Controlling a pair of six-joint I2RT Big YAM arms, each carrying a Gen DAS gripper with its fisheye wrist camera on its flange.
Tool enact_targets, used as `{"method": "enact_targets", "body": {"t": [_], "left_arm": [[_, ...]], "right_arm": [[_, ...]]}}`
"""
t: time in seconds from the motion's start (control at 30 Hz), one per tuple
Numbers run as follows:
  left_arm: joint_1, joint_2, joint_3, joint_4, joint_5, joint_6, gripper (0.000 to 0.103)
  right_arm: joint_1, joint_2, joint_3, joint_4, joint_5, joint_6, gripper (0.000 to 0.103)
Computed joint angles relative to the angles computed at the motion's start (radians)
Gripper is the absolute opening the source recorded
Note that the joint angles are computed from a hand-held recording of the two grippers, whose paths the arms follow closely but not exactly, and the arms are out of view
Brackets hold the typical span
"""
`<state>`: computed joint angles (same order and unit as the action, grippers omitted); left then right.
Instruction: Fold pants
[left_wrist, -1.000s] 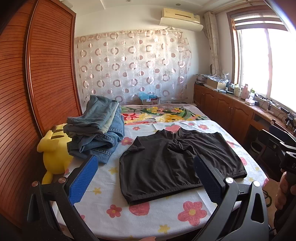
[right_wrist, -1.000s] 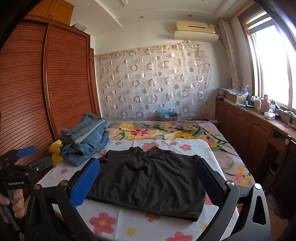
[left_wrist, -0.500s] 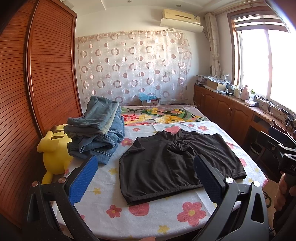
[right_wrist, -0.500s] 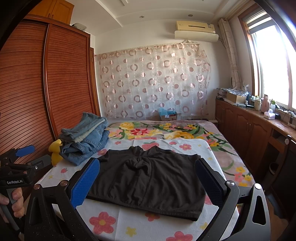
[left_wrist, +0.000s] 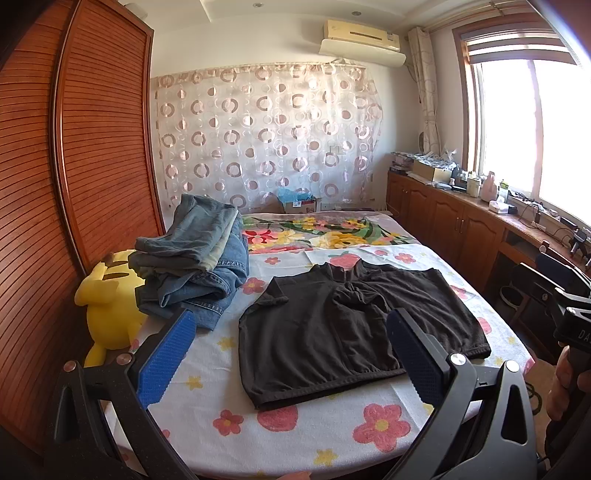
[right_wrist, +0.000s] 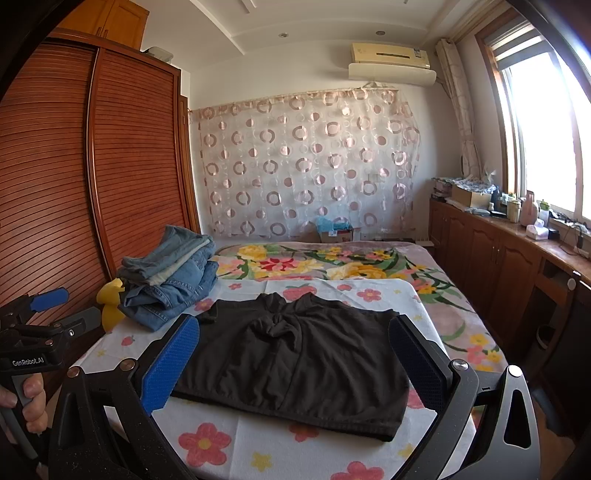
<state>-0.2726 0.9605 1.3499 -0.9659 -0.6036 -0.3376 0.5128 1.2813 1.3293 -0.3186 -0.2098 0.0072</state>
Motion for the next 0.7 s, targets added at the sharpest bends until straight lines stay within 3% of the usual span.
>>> {"method": "enact_targets", "body": {"t": [0.7], "left_arm": [[0.0,-0.004,-0.006,0.008,-0.001,0.003,0.103]], "right_arm": [[0.001,0.0,0.0,0.001,0.001,0.0,0.102]]}}
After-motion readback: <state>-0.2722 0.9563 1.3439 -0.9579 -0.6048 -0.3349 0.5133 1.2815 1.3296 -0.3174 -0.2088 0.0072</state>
